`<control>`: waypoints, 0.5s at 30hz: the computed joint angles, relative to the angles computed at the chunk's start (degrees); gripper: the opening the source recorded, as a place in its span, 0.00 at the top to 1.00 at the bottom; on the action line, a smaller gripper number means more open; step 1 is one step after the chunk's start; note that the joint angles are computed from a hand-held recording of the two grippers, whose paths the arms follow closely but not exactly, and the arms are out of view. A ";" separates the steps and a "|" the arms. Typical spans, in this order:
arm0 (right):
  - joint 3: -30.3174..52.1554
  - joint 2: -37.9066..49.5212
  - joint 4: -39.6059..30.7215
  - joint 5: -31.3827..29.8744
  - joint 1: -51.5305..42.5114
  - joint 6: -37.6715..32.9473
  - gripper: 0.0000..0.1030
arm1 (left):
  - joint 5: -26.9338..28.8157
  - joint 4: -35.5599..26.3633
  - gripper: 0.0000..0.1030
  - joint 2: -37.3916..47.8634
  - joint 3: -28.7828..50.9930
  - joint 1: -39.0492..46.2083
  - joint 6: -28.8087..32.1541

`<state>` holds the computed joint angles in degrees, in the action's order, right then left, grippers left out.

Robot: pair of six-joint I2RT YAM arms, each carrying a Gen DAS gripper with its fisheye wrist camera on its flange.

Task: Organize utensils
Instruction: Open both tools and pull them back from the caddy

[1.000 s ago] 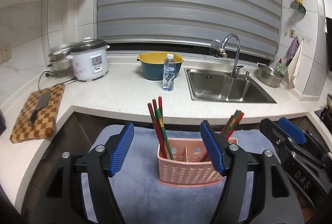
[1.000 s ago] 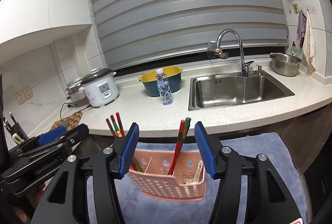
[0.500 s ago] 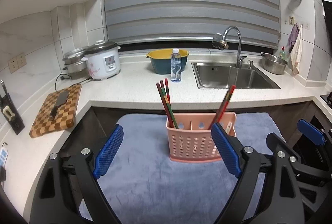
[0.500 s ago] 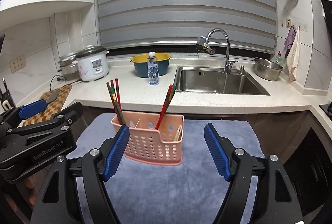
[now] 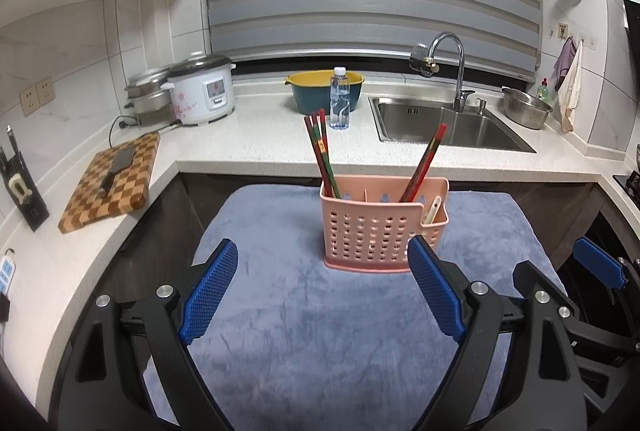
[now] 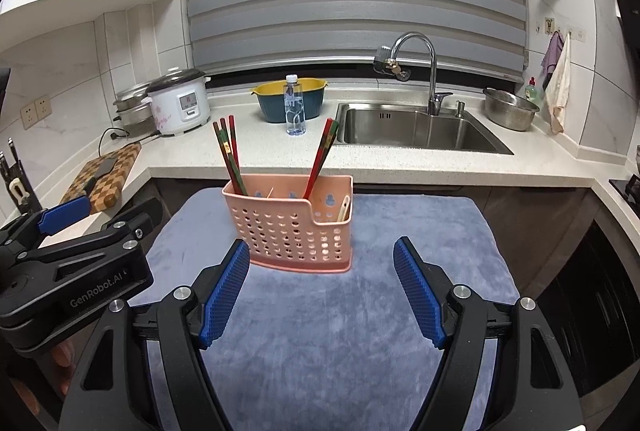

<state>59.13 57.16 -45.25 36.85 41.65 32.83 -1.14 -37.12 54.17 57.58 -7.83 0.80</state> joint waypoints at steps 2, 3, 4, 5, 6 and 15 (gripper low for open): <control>-0.10 0.23 -1.39 0.31 1.04 1.39 0.31 | 0.41 -0.37 0.20 -0.27 -0.52 0.49 -0.05; -0.19 0.23 -1.75 0.28 1.25 1.77 0.31 | 0.55 -0.59 0.20 -0.51 -0.93 0.67 -0.05; -0.30 0.34 -2.15 0.29 1.56 2.31 0.30 | 0.55 -0.70 0.20 -0.59 -1.08 0.77 0.02; -0.48 0.38 -2.57 0.18 1.83 2.82 0.30 | 0.37 -0.87 0.20 -0.87 -1.39 0.73 0.00; -0.72 0.29 -2.85 0.13 2.12 3.24 0.30 | 0.40 -1.15 0.20 -1.20 -1.72 0.86 -0.03; -1.23 0.81 -5.52 2.33 5.55 6.91 0.21 | 1.02 -2.58 0.18 -2.36 -3.49 2.54 0.14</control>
